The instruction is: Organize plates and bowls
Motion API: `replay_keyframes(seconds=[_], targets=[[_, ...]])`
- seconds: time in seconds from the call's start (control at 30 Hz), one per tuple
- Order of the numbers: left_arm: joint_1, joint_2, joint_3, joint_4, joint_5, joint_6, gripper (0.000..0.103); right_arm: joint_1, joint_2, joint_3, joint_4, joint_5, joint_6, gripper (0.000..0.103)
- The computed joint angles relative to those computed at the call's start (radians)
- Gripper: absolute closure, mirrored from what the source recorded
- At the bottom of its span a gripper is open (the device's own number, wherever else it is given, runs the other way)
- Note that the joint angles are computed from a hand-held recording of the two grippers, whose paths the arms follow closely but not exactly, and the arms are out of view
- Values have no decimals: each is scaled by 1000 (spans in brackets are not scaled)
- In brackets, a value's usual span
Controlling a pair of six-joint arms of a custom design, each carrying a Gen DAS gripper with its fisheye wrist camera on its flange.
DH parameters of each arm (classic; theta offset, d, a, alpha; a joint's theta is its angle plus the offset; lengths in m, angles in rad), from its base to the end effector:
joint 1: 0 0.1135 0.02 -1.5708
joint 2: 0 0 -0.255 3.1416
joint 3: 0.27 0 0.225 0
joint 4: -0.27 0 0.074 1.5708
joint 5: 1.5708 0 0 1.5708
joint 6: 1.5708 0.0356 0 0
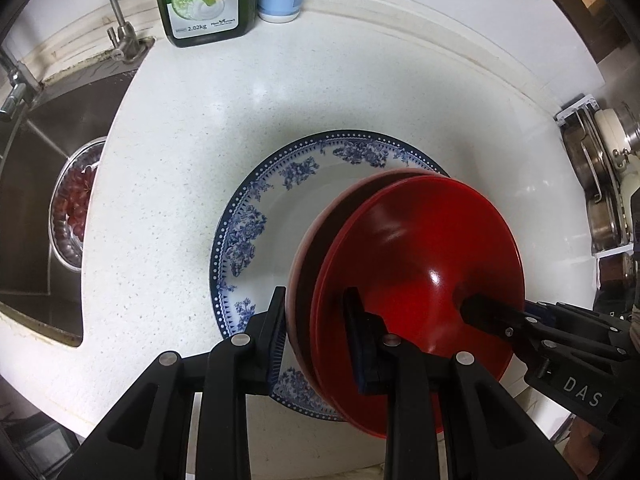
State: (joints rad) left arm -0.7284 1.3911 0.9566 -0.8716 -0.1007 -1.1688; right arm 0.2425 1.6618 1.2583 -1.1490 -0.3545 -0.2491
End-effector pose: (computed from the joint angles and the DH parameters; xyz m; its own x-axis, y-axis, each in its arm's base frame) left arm 0.1703 -0.1471 0.2219 -0.8733 -0.4480 -0.1917 -0.4114 0.8886 -0.2028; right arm 0.2573 0.0764 0.2301 -0.8836 -0.4567 -0.1033 -0.4635 0.8216 0.3318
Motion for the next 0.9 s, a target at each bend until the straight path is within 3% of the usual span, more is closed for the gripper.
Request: replay_keyframes(seconds=[0.23, 0.37, 0.47, 0.7, 0.83, 0.9], targets=[[35, -20, -37, 57, 14, 45, 71, 17, -16, -17, 58, 9, 31, 79], [-10, -21, 0, 10, -62, 43, 60, 14, -43, -45, 93, -2, 22, 74], [-73, -34, 34, -49, -156, 10, 51, 7, -105, -76, 132, -1, 31, 62], [-316, -22, 188, -290, -466, -236, 21, -74, -319, -152, 194, 6, 19, 53], [-465, 57, 280, -482, -607, -456, 16, -178, -464, -220, 245, -10, -24, 36], [-548, 110, 330, -583, -658, -576, 13, -240, -533, -257, 253, -46, -68, 32]])
